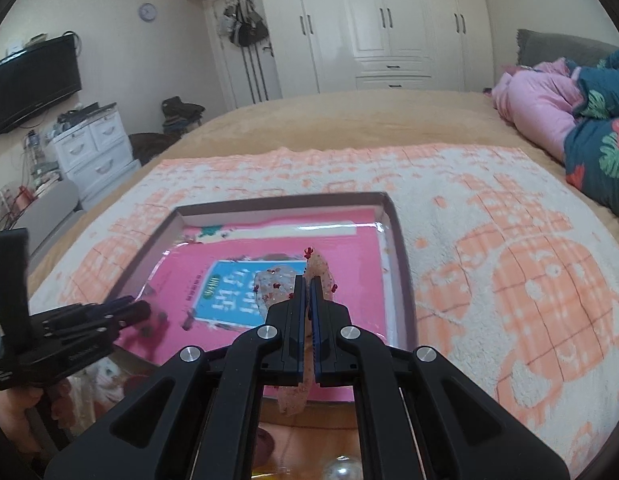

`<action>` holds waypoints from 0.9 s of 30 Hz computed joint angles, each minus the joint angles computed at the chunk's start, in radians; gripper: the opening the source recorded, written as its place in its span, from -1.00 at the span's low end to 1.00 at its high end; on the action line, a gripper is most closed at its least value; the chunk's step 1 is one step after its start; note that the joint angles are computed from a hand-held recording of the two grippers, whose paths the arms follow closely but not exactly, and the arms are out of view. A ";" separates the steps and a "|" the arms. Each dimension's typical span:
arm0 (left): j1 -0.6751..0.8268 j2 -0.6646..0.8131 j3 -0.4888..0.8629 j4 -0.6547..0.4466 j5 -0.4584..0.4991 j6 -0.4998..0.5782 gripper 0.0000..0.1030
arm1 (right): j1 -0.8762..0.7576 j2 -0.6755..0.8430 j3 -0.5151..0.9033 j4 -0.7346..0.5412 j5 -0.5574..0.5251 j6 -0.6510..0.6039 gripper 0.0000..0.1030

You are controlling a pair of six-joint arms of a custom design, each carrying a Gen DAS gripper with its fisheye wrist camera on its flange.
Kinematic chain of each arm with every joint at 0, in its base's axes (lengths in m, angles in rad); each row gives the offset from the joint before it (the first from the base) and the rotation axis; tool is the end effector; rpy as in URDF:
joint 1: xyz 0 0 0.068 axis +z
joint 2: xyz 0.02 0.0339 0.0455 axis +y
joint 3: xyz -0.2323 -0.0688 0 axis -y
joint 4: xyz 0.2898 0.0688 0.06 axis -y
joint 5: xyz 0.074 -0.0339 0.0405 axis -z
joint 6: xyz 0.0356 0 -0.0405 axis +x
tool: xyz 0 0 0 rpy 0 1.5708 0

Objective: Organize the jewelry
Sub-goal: 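Carry the pom-pom clip and bow into the box and release both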

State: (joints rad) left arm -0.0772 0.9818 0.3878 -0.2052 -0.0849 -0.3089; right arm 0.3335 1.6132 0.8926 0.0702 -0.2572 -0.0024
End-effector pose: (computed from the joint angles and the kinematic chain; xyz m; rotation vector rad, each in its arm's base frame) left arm 0.2405 -0.0156 0.1157 -0.3142 2.3470 -0.0858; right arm 0.3499 0.1308 0.1338 -0.5141 2.1765 0.4670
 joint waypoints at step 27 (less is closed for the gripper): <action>0.045 -0.623 -0.167 -0.321 -0.031 -0.053 -0.04 | -0.056 -0.101 -0.102 -0.001 0.062 -0.016 -0.07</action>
